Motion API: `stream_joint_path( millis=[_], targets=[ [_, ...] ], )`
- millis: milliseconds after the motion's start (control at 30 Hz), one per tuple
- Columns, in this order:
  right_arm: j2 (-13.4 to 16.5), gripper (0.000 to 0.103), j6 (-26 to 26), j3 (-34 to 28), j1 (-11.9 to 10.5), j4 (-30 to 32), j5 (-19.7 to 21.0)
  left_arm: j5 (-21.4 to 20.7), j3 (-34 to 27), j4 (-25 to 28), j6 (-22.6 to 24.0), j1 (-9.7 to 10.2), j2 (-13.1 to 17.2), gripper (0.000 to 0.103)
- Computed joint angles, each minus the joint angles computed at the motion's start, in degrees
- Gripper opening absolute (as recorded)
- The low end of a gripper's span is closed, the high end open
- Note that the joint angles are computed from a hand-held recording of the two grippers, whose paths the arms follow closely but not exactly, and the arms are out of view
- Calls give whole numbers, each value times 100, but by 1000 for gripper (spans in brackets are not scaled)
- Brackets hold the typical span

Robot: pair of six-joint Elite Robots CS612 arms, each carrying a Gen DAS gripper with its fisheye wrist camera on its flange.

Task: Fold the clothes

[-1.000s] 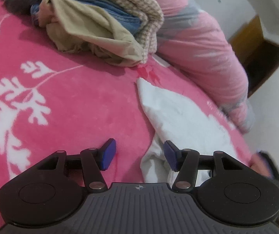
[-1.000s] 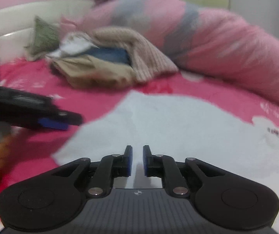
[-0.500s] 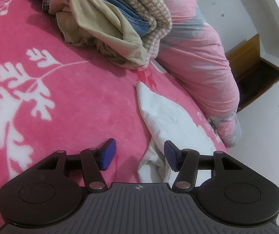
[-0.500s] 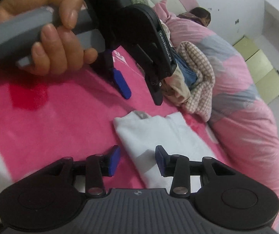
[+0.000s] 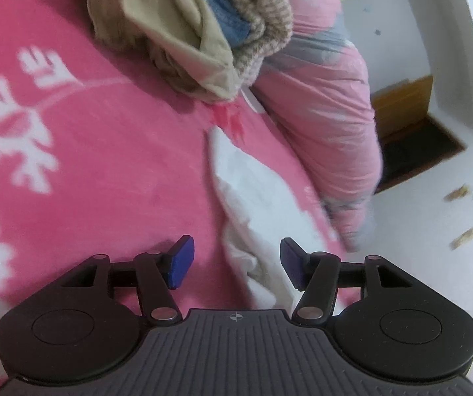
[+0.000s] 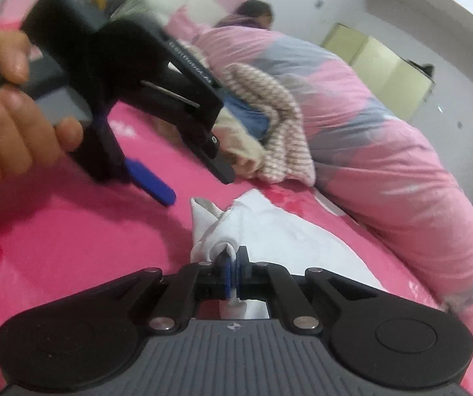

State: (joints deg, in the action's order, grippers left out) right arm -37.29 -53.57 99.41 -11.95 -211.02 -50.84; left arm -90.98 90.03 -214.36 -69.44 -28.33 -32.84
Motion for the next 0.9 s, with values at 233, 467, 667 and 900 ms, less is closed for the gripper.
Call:
stream_joint_path(
  millis=[233, 467, 667, 900],
  targets=[
    [-6, 1, 256, -87, -47, 91, 180, -823, -790, 1311, 73, 221, 164, 58],
    [16, 1, 344, -107, -77, 78, 305, -1095, -1481, 2006, -31, 364, 447, 40],
    [57, 1, 635, -187, -119, 35, 354, -1032, -1910, 2385, 54, 383, 644, 10],
    [109, 1, 1362, -368, -194, -97, 363, -419, -2078, 3033, 440, 225, 511, 1]
  ],
)
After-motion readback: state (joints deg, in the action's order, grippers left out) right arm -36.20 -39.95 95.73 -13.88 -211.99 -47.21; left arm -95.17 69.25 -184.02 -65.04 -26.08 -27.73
